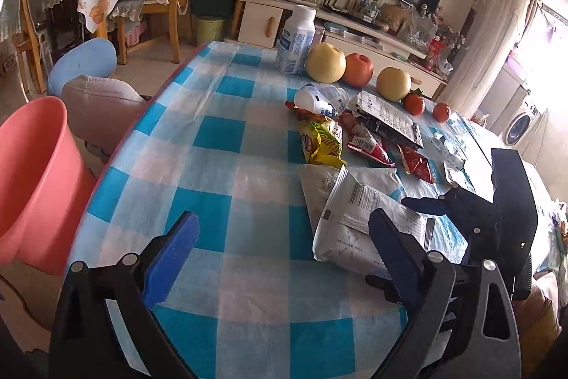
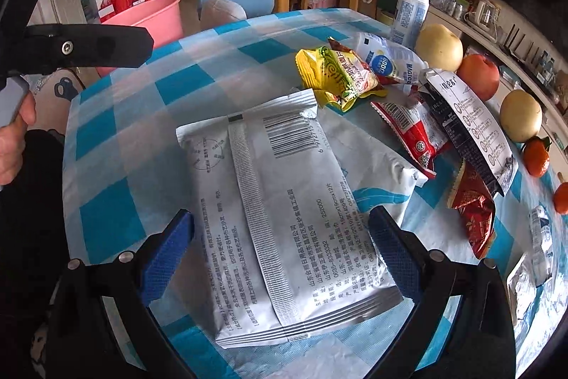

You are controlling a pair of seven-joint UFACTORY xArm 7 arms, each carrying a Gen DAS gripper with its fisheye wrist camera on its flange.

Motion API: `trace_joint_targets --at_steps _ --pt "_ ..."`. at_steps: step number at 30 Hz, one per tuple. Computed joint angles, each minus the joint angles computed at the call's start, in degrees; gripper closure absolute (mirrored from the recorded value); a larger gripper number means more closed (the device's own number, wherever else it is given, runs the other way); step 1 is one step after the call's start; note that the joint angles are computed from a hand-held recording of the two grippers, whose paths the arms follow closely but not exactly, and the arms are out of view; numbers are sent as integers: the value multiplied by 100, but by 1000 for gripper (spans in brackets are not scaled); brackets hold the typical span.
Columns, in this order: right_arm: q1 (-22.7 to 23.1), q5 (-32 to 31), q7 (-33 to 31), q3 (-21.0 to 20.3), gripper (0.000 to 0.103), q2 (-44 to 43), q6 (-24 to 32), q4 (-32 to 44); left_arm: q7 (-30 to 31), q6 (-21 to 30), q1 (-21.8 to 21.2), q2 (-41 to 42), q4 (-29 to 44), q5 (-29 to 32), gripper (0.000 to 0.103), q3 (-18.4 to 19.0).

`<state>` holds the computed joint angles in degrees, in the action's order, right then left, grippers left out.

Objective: Collect trash
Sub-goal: 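Grasp the white barcode paper bag with the right gripper, then grasp the grey feather-print wipes pack with the left gripper while the right holds the bag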

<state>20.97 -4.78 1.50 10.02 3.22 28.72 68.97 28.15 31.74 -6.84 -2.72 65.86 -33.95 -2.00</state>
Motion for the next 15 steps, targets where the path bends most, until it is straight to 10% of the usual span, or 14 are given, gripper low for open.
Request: trace_joint_targets --at_steps 15 --pt "-57 -510 746 -41 24 -377 -206 -459 1146 -198 -75 33 -184 -238 8 -70"
